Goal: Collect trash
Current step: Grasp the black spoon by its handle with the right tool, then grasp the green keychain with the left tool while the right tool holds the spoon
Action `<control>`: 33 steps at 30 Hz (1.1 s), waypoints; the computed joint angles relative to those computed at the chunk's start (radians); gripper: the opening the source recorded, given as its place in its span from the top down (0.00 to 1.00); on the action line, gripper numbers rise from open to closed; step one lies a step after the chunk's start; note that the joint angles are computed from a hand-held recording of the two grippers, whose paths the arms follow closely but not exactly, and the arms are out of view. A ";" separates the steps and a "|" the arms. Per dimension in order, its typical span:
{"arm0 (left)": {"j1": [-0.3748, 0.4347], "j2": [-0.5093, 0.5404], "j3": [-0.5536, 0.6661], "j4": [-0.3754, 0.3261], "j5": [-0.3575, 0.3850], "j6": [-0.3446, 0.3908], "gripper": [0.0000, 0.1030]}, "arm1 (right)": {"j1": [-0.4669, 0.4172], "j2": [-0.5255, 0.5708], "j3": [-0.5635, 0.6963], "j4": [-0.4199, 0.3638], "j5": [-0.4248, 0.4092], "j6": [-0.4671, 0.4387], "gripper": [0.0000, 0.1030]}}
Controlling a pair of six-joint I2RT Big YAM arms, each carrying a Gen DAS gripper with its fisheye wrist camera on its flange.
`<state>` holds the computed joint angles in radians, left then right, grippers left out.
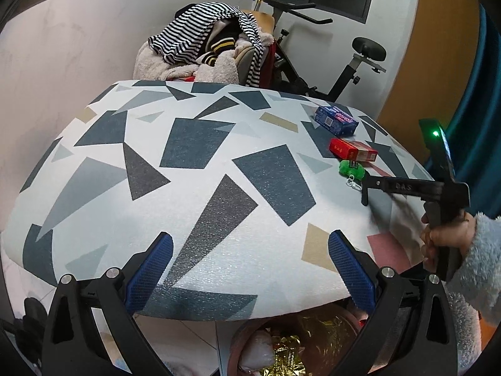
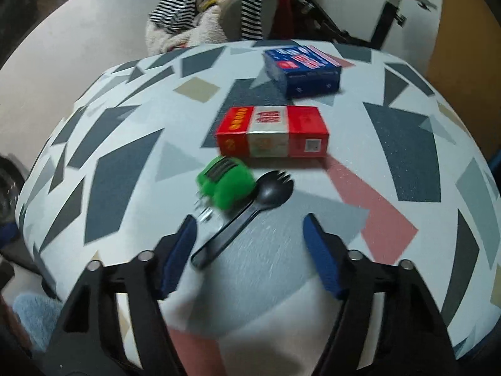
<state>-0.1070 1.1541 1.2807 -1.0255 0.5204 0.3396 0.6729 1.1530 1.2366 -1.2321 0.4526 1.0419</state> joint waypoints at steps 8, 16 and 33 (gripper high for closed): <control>0.000 0.020 0.005 0.000 0.000 -0.006 0.06 | -0.033 0.060 0.049 -0.064 0.010 -0.023 0.48; -0.029 0.051 0.040 -0.019 0.042 -0.023 0.06 | -0.042 0.036 0.039 -0.100 0.004 -0.074 0.87; -0.226 0.211 0.189 -0.102 0.091 -0.163 0.06 | -0.041 -0.022 -0.022 -0.042 0.016 -0.089 0.87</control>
<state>-0.3332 1.3648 1.4698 -1.1277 0.6116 0.1763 0.6319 1.1310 1.2144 -1.2746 0.4691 0.9533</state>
